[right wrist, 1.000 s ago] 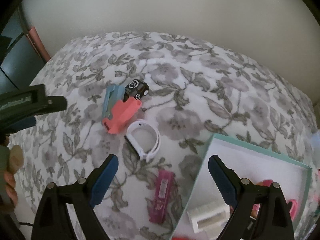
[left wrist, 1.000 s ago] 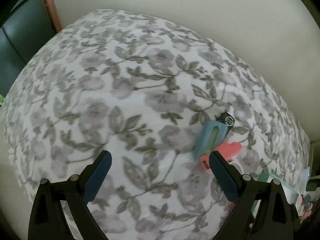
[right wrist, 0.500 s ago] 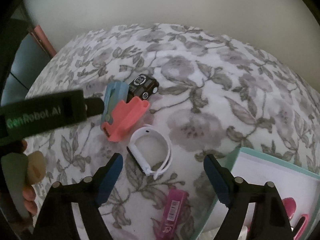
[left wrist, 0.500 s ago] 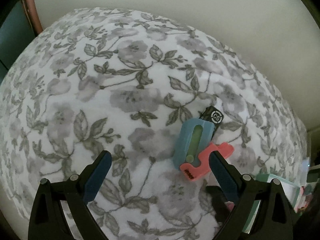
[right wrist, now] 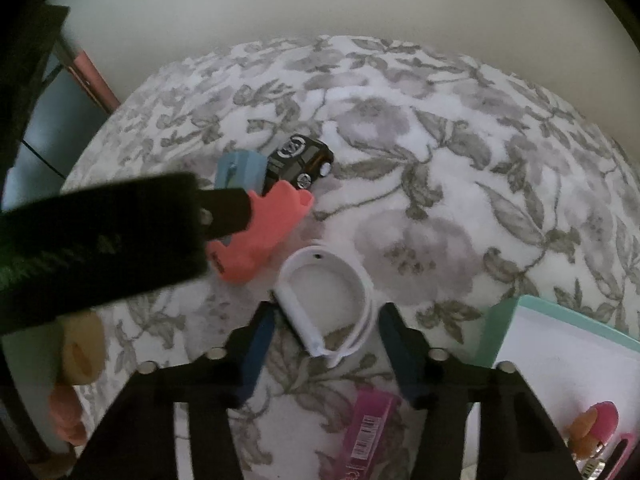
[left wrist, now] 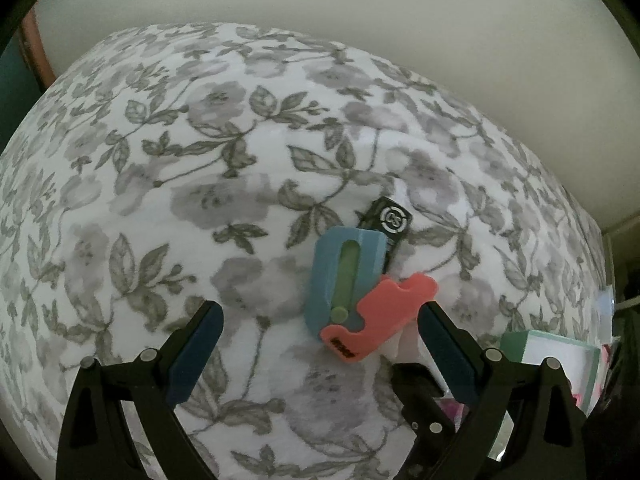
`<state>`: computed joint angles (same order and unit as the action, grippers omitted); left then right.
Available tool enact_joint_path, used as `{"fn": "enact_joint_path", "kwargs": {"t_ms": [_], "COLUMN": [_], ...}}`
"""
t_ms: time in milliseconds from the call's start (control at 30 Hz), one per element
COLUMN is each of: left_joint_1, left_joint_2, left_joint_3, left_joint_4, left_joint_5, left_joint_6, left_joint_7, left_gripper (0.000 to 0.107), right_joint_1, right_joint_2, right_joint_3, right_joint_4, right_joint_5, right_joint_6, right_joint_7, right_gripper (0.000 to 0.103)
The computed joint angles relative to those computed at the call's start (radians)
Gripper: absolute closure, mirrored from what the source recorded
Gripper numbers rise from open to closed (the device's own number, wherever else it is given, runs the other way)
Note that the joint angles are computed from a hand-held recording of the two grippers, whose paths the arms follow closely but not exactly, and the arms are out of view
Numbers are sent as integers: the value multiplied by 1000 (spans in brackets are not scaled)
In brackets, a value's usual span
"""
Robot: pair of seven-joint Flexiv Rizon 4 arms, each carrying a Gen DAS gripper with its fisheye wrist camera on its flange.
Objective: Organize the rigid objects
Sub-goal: 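Grasp the blue-and-coral clip with the left gripper while the right approaches the white watch band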
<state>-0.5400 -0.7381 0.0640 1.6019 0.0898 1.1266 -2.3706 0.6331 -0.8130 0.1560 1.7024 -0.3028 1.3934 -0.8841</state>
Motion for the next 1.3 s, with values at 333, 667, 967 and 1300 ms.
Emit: {"fn": "enact_joint_path", "kwargs": {"t_ms": [333,667,967,1300], "left_joint_1": [-14,-6,-25,-7], "left_joint_2": [-37,-50,-42,-28], "left_joint_3": [1,7,31,13], "left_joint_4": [-51,-7,9,42], "left_joint_5": [13,-21,-37,-66], "left_joint_6": [-14,118,134,160], "left_joint_7": [22,-29,-31,-30], "left_gripper": [9,37,63,64], "right_joint_1": [-28,-35,-39,-31], "right_joint_2": [23,40,36,45], "right_joint_3": [15,12,17,5], "right_joint_4": [31,50,48,61], "right_joint_5": [20,26,31,27], "right_joint_6": [10,17,20,27], "right_joint_7": [-8,-5,-1,9], "right_gripper": [53,54,55,55]}}
